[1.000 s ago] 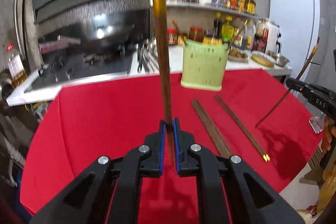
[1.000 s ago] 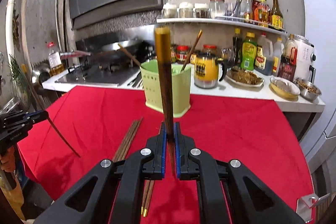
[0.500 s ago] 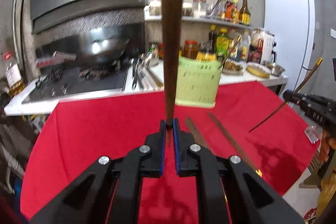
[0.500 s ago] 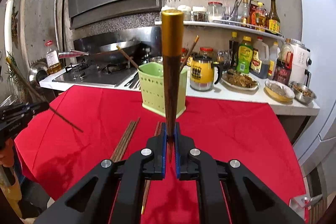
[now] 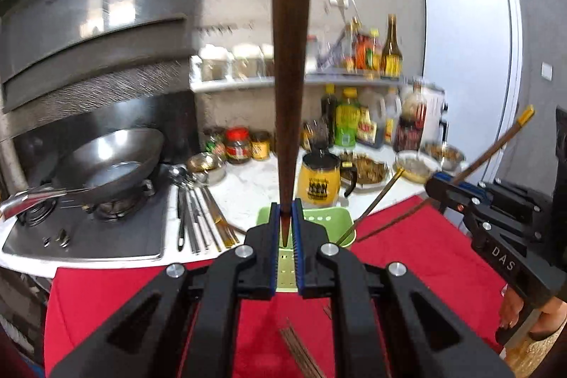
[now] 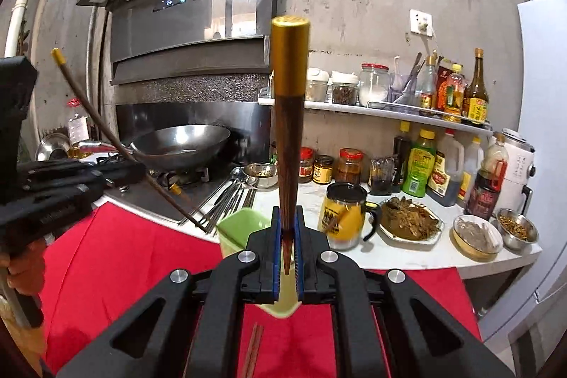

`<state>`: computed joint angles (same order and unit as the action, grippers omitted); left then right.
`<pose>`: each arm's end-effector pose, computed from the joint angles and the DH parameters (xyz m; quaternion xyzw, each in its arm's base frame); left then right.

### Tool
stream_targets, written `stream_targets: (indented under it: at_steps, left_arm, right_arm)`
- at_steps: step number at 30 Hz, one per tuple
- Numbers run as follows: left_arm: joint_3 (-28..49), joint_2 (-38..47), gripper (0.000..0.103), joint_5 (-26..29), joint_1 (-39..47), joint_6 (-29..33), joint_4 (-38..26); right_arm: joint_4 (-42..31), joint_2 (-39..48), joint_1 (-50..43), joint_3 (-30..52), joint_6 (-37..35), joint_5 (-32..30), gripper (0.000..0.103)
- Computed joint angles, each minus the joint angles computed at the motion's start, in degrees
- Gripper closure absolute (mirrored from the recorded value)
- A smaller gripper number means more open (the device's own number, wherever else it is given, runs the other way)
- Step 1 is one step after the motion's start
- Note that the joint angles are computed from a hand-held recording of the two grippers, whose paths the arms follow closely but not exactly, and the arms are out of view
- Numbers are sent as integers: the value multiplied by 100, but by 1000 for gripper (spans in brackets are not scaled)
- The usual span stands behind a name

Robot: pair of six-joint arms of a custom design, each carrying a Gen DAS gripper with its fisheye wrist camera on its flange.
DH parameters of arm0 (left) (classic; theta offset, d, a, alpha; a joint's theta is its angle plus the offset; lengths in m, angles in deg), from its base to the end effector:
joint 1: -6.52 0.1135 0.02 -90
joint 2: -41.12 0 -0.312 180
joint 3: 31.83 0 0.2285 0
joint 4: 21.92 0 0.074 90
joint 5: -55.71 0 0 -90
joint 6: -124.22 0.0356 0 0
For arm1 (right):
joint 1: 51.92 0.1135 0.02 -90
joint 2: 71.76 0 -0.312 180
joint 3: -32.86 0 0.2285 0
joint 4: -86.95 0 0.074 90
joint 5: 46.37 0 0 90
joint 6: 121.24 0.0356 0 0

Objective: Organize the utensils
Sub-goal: 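Insert both chopsticks into the green holder and open both tools, then close the right tool on a single chopstick while the left tool moves toward the bundle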

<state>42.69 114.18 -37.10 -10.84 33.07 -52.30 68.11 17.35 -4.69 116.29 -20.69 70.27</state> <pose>0.2424 -0.0739 0.3648 0.1091 0.8542 -0.0609 0.5048 0.2418 0.2379 0.3589 -0.1393 0.8161 0.0846 0.5544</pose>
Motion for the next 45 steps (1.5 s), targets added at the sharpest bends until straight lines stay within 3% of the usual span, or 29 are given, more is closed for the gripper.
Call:
stream_targets:
  at_steps: [6,12,14,15,16,18,19,26,33,37,45]
  left_arm:
    - [534,1351,96,156,156,-24,126]
    - [708,2097,96,400,352,-122,324]
    - [685,2203,96,393,349,-172,397]
    - [655,2206,93,399,363,-177,442]
    - [610,2148,79,380,364,-178,459]
    - [401,1896,55,429,389,-159,632]
    - [247,1689,53,418,385,-119,755]
    - [-595,170,51,65,364,-59,673]
    - [-1915,-1473,47,-812,145,-355,73]
    - [-2782,-2305,47,-1449,-308,-781,-523]
    - [-4019,-3251,47,-1695,-925,-1982,-1376]
  right_arm:
    - [-91,718,-451,512,17,-532,96]
    - [-157,1175,-629,731,8,-813,96]
    - [-194,1263,-662,778,0,-903,92]
    - [-233,1288,-664,792,-14,-908,76]
    - [-165,1243,-646,722,-24,-850,52]
    - [65,1027,-569,453,-39,-665,44]
    - [99,912,-551,353,-44,-627,44]
    - [169,-262,18,-732,158,36,45]
    - [-305,-1086,1018,-1866,981,788,45]
    - [-512,-1238,1618,-2491,1752,1038,45]
    - [-646,-891,2602,-3377,3333,1208,45]
